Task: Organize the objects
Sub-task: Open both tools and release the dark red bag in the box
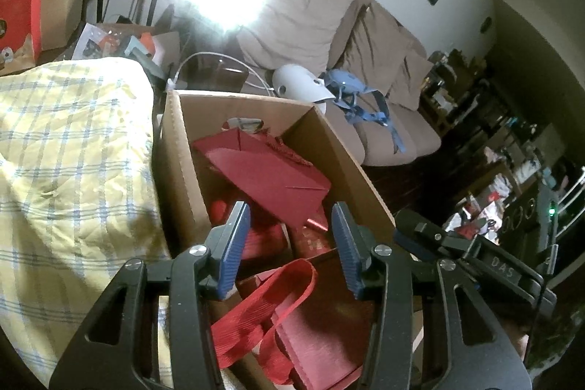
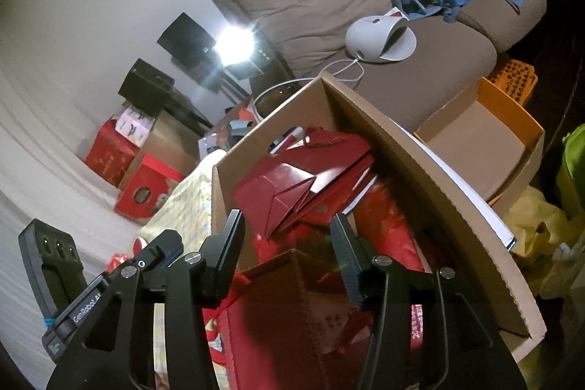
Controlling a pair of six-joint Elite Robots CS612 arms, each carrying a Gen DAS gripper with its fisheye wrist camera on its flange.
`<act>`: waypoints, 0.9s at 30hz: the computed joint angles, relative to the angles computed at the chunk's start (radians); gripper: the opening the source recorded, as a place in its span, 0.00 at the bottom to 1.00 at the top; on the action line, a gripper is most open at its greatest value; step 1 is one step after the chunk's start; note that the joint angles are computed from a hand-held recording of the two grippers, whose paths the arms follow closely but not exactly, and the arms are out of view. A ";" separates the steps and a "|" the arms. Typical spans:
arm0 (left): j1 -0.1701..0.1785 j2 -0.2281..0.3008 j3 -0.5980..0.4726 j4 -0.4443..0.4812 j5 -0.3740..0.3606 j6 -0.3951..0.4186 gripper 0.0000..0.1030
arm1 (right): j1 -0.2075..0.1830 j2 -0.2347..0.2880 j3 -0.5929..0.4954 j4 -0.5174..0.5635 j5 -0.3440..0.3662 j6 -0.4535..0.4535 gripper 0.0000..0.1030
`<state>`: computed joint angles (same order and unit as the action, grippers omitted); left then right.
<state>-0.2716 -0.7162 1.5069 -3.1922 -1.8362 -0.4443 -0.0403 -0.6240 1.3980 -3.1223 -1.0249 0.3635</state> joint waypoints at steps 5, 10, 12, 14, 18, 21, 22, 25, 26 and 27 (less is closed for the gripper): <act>0.000 -0.013 0.016 -0.010 0.036 0.028 0.48 | 0.002 -0.002 0.002 -0.001 -0.007 -0.005 0.53; 0.005 -0.030 0.032 -0.023 0.079 0.050 0.54 | 0.005 -0.006 0.006 -0.008 -0.020 -0.016 0.54; 0.008 -0.036 0.040 -0.034 0.090 0.055 0.56 | 0.006 -0.008 0.008 -0.010 -0.022 -0.020 0.55; 0.008 -0.046 0.054 -0.060 0.120 0.069 0.58 | 0.006 -0.009 0.008 -0.014 -0.012 -0.020 0.56; 0.012 -0.065 0.070 -0.071 0.159 0.120 0.61 | 0.004 -0.014 0.014 -0.034 0.015 -0.023 0.57; 0.018 -0.085 0.088 -0.074 0.188 0.161 0.62 | 0.006 -0.020 0.019 -0.042 0.014 -0.033 0.58; 0.019 -0.089 0.093 -0.080 0.196 0.166 0.64 | 0.007 -0.022 0.021 -0.044 0.014 -0.034 0.58; 0.029 -0.103 0.112 -0.115 0.210 0.173 0.67 | 0.011 -0.028 0.026 -0.051 0.011 -0.048 0.61; 0.033 -0.104 0.114 -0.117 0.208 0.174 0.67 | 0.013 -0.030 0.029 -0.055 0.009 -0.053 0.61; 0.039 -0.109 0.116 -0.116 0.203 0.177 0.67 | 0.016 -0.033 0.030 -0.055 0.005 -0.062 0.62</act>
